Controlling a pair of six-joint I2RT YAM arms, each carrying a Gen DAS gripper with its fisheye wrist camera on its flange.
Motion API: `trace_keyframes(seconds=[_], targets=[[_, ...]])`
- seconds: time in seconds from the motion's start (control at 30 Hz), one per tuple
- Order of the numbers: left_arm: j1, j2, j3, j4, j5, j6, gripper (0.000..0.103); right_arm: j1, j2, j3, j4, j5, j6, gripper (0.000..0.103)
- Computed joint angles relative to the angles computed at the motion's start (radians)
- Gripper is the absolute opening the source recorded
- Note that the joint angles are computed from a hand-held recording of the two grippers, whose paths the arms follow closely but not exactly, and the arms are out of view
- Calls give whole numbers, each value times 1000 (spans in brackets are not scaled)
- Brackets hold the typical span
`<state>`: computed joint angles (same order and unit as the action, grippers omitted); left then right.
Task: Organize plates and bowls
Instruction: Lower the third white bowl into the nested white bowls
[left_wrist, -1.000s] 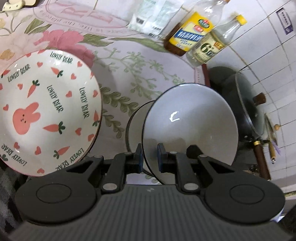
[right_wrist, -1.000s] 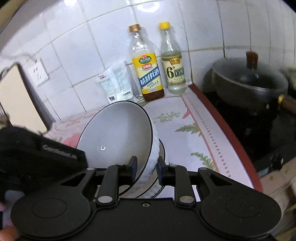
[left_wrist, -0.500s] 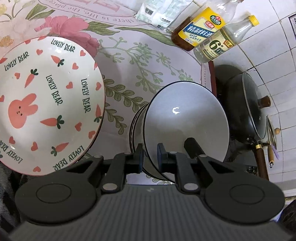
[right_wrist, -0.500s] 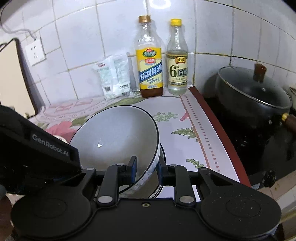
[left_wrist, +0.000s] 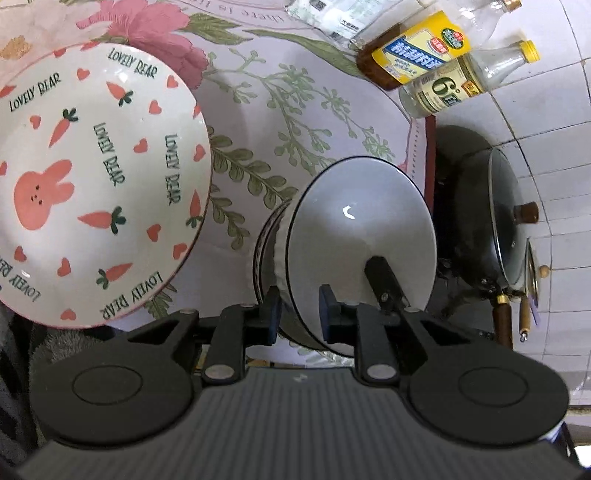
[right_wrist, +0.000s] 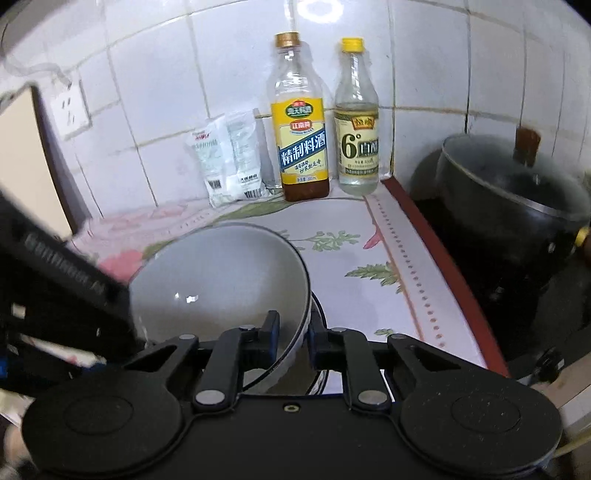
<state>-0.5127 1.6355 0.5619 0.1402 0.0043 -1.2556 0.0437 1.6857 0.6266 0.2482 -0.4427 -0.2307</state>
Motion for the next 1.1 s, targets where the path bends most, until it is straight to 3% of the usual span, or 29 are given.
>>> trace_keyframes(seconds=[0.17,0.4,0.7,0.9,1.1], targets=[[-23,-21,1,-26,-14,11,18,-26,14,4,15,-55,7,15],[-19,-21,-59,80,-10,-41,19,-26,17,-23,95,-71,-7,15],[9,-25,-81,112,40,-83,18,-30,39,4,88,-97,-6,13],[0,-39,-65,69,76,-63,16,-49,0,12,51,-121,-4,13],[-19,-49,-26,-15,42,-24,15,-64,-18,1,29,-122,-17,13]])
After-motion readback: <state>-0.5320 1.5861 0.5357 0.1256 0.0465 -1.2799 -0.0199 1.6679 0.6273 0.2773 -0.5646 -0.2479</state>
